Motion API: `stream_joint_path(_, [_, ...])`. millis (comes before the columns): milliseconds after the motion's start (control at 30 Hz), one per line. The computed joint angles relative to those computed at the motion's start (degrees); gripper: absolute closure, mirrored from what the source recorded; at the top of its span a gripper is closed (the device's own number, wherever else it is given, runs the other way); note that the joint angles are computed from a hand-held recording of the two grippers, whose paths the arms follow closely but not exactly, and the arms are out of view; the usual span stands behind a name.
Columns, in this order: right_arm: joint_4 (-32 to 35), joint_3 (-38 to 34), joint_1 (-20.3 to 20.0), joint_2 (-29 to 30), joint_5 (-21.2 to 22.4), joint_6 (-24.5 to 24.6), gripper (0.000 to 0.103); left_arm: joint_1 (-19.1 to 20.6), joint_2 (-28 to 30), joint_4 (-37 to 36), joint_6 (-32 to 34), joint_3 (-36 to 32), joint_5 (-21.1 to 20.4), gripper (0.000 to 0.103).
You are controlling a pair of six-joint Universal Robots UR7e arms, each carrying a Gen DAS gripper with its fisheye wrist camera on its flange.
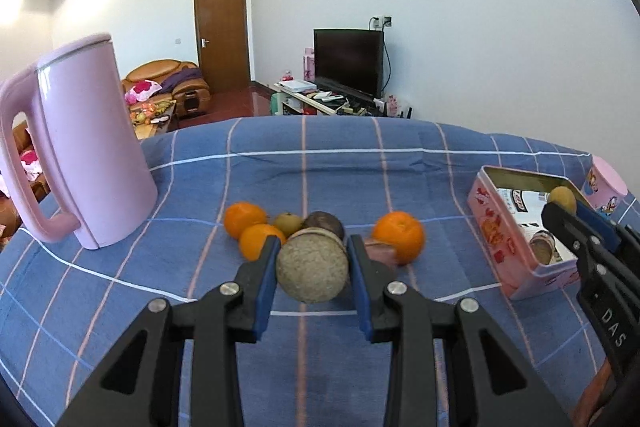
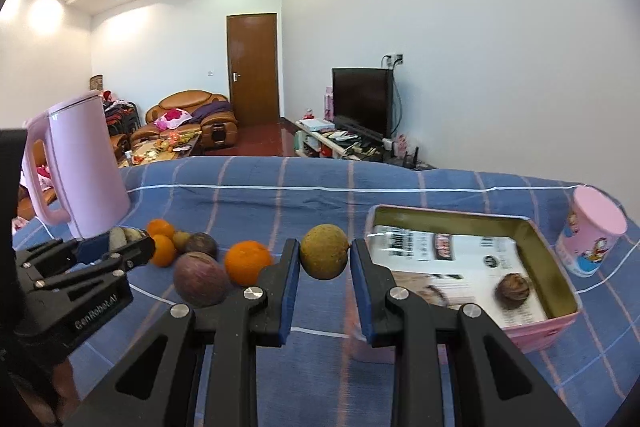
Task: Organize fruits
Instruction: 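Lift both held items and carry them over the pink tin box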
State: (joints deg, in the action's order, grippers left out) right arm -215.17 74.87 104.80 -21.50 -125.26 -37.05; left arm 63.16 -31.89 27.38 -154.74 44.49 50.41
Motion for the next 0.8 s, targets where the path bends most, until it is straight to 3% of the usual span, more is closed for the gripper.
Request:
stream_joint_path(133, [-1.4, 2.7, -0.9, -2.0, 0.0, -0.2, 0.075, -1.6, 0.1, -2.8, 0.6, 2.3, -1.6, 0.067])
stream_joint_path(567, [-5.4, 8.3, -3.6, -7.3, 1.0, -2.2, 0.075, -4.6, 5.0, -0.7, -1.7, -1.0, -1.8, 0.067])
stream_joint_path(800, [-8.8, 9.7, -4.8, -9.1, 1.3, -6.2, 0.075, -5.7, 7.3, -0.4, -2.0, -3.4, -1.3, 0.067])
